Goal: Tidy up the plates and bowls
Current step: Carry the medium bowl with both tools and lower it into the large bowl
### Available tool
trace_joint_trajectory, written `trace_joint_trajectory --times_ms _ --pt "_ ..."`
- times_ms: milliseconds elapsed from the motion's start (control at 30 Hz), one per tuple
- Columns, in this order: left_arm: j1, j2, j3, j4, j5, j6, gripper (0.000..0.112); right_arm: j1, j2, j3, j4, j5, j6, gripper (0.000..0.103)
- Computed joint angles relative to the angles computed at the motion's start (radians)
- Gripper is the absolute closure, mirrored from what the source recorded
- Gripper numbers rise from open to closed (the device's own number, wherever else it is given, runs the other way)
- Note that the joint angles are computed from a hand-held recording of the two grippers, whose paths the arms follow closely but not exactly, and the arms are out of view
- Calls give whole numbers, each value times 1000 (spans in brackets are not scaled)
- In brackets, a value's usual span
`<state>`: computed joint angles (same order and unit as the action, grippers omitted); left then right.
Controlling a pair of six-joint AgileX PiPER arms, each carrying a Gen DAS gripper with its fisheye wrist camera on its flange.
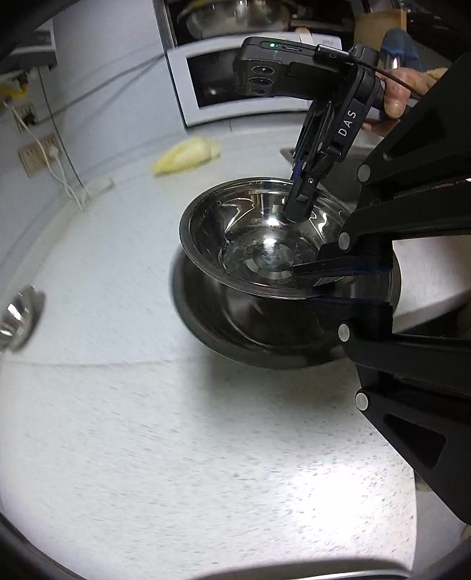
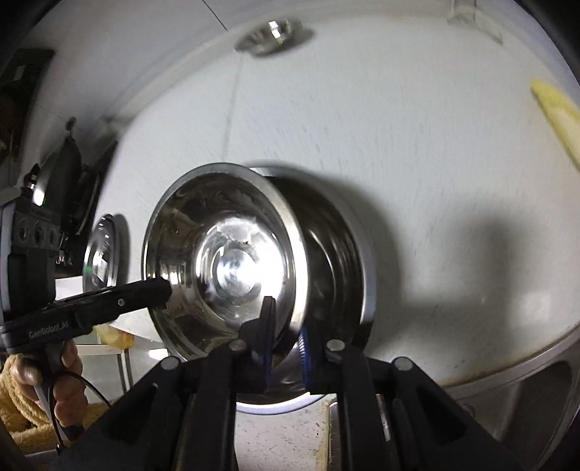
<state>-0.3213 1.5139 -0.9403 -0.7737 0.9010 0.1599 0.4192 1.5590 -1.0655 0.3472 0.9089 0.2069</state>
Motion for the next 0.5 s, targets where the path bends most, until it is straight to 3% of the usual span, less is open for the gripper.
trace_joint_trajectory --times_ms 333,500 --pt "-95 27 -7 94 -71 -141 106 -32 29 37 53 -11 -80 90" --pt "-100 14 7 116 -77 -146 97 -33 12 46 56 -17 -81 88"
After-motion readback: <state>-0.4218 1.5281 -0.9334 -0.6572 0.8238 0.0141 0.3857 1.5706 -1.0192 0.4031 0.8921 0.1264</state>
